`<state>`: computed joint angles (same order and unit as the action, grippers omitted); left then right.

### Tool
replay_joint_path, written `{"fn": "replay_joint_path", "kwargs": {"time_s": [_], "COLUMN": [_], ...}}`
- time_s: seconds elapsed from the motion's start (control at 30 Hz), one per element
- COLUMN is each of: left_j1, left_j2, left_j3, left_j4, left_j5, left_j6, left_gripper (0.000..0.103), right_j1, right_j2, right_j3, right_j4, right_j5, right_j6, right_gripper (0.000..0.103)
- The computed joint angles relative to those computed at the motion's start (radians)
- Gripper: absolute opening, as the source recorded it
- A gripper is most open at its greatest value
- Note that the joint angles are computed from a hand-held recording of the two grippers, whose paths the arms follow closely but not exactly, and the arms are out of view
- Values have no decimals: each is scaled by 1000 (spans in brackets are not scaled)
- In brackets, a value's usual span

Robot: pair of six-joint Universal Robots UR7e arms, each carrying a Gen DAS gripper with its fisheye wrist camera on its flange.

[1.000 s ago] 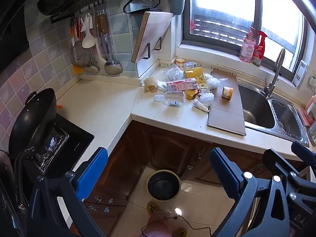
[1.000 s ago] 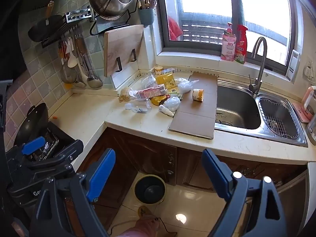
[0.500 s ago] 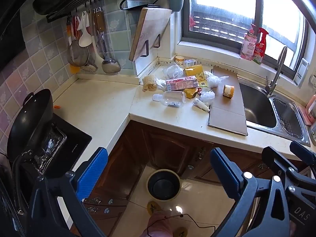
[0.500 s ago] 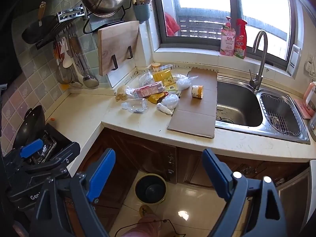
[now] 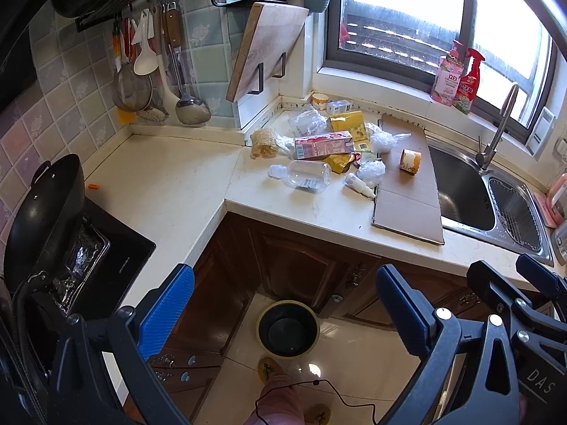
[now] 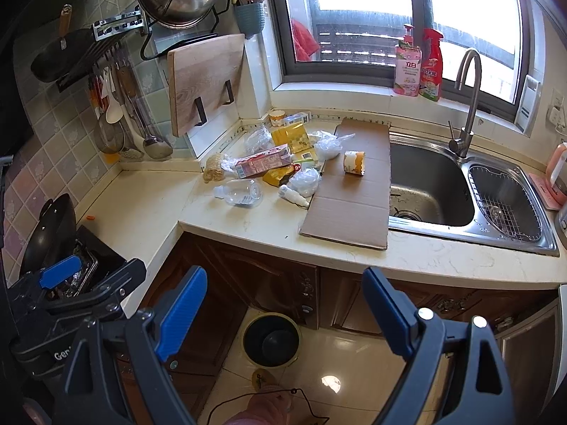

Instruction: Collect trash

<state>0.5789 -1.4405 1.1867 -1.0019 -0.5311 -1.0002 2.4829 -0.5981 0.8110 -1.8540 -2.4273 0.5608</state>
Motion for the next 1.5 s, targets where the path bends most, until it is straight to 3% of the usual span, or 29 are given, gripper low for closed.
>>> {"fn": "replay_joint_path", "kwargs": {"time_s": [0.73, 1.5], "left_j1": [28, 31], "left_j2": [29, 49], "left_j3": [-33, -66], "left_j4": [2, 19], "left_j5": [13, 28], "left_j6": [26, 42], "left_gripper": [99, 98], "right_j1": [-12, -20], "right_j2": [36, 38], "right_j3": [-55, -43], "right_j4": [6, -71], "right_j5": [1, 3], "right_j6": [-16, -77], "right_gripper": [90, 87]}}
